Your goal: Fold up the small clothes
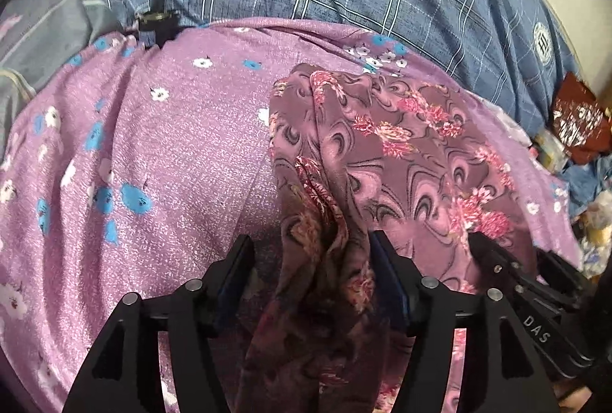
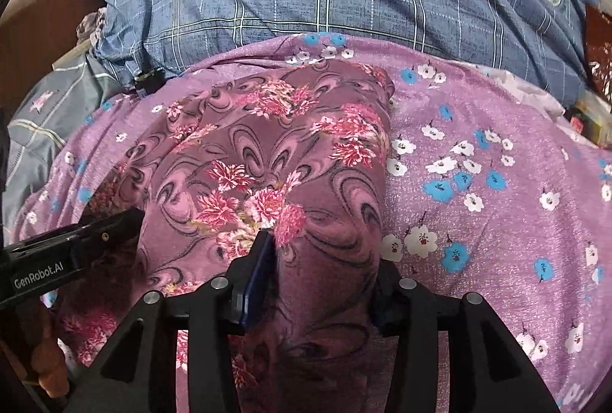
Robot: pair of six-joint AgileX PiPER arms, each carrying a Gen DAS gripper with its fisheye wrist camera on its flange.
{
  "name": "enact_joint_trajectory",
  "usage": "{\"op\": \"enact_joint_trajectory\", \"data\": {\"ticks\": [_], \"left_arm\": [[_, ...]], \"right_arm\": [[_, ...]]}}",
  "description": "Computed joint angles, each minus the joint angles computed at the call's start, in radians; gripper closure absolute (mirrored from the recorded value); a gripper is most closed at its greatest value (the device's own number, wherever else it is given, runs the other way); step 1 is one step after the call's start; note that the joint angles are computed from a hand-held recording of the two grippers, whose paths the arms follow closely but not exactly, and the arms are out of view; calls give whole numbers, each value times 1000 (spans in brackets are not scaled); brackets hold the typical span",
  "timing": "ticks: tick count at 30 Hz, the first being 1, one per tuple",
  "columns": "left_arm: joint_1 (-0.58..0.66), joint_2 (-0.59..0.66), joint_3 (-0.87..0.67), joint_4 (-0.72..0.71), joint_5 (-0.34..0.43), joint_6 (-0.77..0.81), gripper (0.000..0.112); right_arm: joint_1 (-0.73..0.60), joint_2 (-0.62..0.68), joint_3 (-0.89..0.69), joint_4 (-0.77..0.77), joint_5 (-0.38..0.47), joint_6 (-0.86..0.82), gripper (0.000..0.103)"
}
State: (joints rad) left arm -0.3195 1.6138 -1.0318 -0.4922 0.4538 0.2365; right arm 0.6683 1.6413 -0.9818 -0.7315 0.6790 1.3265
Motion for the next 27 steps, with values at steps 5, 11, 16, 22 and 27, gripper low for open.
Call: {"op": "enact_joint_trajectory", "data": {"ticks": [5, 11, 16, 22, 27], "left_arm": [[-22, -20, 46, 35, -66, -47, 42], [-61, -29, 68, 224, -112, -231, 35], [-102, -24, 61, 463, -111, -449, 28], [-117, -72, 56, 549, -40, -573, 27], [-159, -221, 99, 754, 54, -770, 28]], "right_arm": [[7, 7, -4, -14, 16, 21, 57], [26, 11, -1, -44, 36, 55, 56], [53, 23, -3, -75, 71, 101, 54], [88, -12, 19, -93, 110, 174, 49], [200, -104, 26, -125, 293, 244, 48]]}}
